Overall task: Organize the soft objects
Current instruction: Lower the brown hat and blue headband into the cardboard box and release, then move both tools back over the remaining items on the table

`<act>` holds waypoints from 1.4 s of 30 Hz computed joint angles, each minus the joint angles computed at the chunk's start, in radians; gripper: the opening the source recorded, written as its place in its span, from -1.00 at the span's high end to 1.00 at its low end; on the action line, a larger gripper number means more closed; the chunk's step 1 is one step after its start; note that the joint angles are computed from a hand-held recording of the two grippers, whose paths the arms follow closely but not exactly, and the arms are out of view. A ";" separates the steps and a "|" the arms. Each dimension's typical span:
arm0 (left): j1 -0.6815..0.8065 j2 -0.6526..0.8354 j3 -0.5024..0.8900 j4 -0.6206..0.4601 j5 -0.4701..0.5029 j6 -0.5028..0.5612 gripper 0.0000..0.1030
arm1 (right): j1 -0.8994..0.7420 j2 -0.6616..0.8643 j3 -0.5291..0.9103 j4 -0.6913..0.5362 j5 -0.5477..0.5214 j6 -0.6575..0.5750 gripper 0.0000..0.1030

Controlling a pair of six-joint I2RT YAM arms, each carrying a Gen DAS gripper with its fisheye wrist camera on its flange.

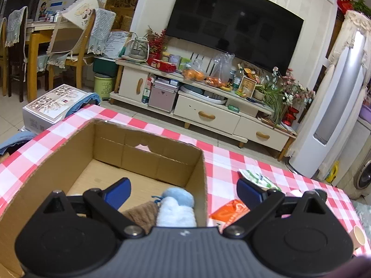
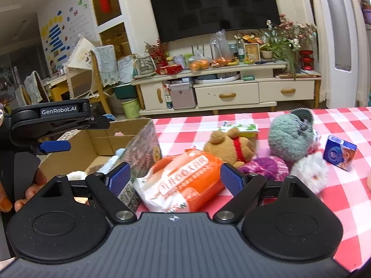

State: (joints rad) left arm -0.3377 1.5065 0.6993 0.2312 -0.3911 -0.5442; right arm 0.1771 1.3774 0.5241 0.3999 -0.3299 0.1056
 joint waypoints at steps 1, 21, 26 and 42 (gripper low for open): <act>-0.007 0.008 0.010 -0.005 -0.004 -0.001 -0.89 | 0.002 -0.006 -0.006 -0.001 0.006 0.005 -1.00; -0.135 0.125 0.109 -0.024 -0.061 0.036 -0.98 | -0.009 -0.020 -0.059 0.040 0.067 0.074 -1.00; -0.166 0.152 0.133 -0.029 -0.074 0.042 -0.98 | 0.000 -0.019 -0.069 0.056 0.098 0.097 -1.00; -0.262 0.257 0.215 -0.019 -0.082 0.088 -0.98 | -0.010 0.031 -0.093 0.153 0.241 0.167 -1.00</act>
State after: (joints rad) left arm -0.5997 1.7639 0.9147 0.2123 -0.4728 -0.4562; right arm 0.1672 1.4087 0.4311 0.5524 -0.0890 0.2722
